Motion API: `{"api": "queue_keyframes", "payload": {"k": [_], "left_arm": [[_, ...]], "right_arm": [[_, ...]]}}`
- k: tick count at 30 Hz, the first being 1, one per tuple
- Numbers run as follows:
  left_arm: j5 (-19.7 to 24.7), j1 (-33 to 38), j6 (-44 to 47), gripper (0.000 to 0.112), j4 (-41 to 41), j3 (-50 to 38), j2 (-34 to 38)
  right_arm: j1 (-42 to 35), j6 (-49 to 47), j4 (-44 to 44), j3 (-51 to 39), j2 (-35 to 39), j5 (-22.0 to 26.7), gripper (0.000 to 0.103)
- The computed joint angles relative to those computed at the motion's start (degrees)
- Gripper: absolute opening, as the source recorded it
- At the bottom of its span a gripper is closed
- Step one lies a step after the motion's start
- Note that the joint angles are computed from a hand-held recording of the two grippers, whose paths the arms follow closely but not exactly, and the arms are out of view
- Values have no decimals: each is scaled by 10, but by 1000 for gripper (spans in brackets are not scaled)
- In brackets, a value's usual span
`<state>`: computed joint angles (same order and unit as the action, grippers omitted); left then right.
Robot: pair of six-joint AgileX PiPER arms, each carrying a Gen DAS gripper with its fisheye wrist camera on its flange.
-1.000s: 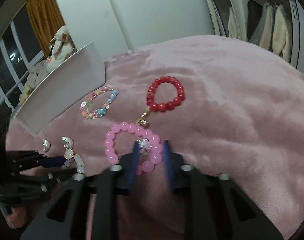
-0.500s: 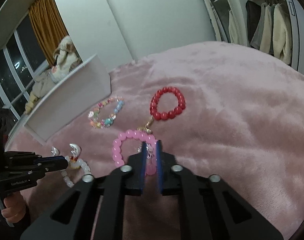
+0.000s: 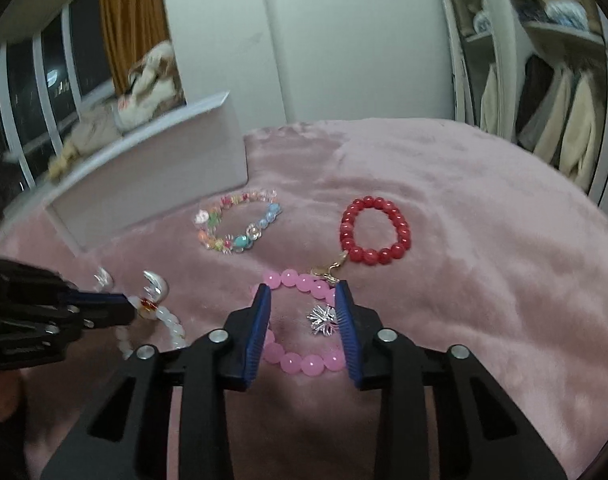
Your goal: Organize jewelry
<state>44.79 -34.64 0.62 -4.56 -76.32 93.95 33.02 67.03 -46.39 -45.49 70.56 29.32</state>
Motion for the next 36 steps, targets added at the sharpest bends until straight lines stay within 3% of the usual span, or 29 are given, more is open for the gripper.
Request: {"api": "queue_keyframes", "payload": {"k": [2,4,7,9,13,19,36], "left_arm": [[-1,-2,0,15,2,1,0],[-1,0,2,15,-1,1,-1],[-2,5,7,15,-11,0,-5],[-6,8,9,15,-16,3,-10],[-10,12,14,15,-22,6,-21],[-12,14,14,15,-24,9,-33],[-5,54,47,15,-59,-11,-57]], "right_arm": [[10,-11,13,-27,40,46,31],[4,-17,24,-29,48,45,31],[-3,-14,27,-25,45,39,12],[-5,-2,19,-17,34,32,7],[-8,26,-3,3,3,10,4],[-42,-13,55,4,-26,-26,4],[110,28,-11,-145,15,131,4]]}}
